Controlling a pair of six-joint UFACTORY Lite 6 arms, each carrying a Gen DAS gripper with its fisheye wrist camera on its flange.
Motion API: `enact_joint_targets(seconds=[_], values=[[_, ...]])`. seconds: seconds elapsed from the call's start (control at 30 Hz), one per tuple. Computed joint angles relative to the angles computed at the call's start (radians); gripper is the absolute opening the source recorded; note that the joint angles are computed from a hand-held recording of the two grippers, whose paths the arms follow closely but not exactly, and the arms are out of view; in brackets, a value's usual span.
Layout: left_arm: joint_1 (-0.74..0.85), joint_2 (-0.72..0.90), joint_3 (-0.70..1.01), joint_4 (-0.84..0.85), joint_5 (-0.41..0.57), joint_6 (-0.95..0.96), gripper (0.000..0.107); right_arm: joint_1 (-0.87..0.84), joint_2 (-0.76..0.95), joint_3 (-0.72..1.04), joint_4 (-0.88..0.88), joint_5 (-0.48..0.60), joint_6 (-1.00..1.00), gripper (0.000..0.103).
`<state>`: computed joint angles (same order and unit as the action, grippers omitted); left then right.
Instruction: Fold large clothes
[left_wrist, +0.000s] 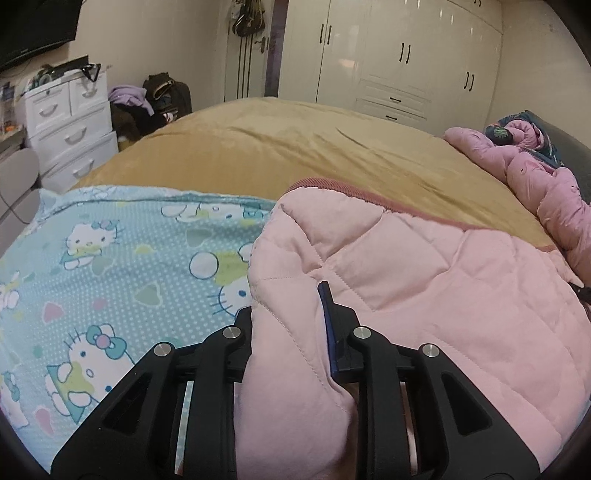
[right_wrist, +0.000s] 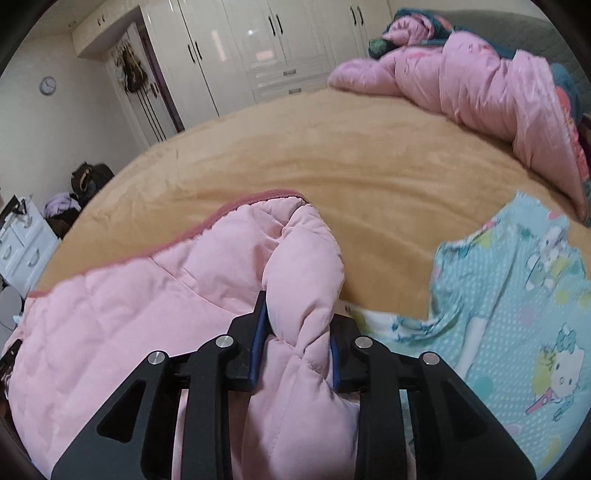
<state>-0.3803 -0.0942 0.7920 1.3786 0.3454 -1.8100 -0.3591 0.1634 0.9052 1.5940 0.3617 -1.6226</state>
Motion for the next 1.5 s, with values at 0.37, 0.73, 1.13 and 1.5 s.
enact_joint_targets(seconds=[0.37,0.73,1.13,1.5], values=[[0.014,0.065,0.016,-0.010,-0.030,-0.003,0.020,-0.017,0.117,0.038,-0.064,0.049,0.082,0.039],[-0.034,0.063,0.034,-0.136,0.042,0.119,0.031,-0.025,0.063,-0.034,-0.016,0.029,0.024,0.045],[-0.180,-0.086,0.002,-0.282,0.238,0.227,0.087,-0.178,-0.143,-0.154,-0.286,0.096,0.298,0.090],[-0.662,-0.143,0.012,-0.292,0.544,0.008,0.093,-0.387,-1.048,-0.606,-0.585,0.628,0.208,0.091]])
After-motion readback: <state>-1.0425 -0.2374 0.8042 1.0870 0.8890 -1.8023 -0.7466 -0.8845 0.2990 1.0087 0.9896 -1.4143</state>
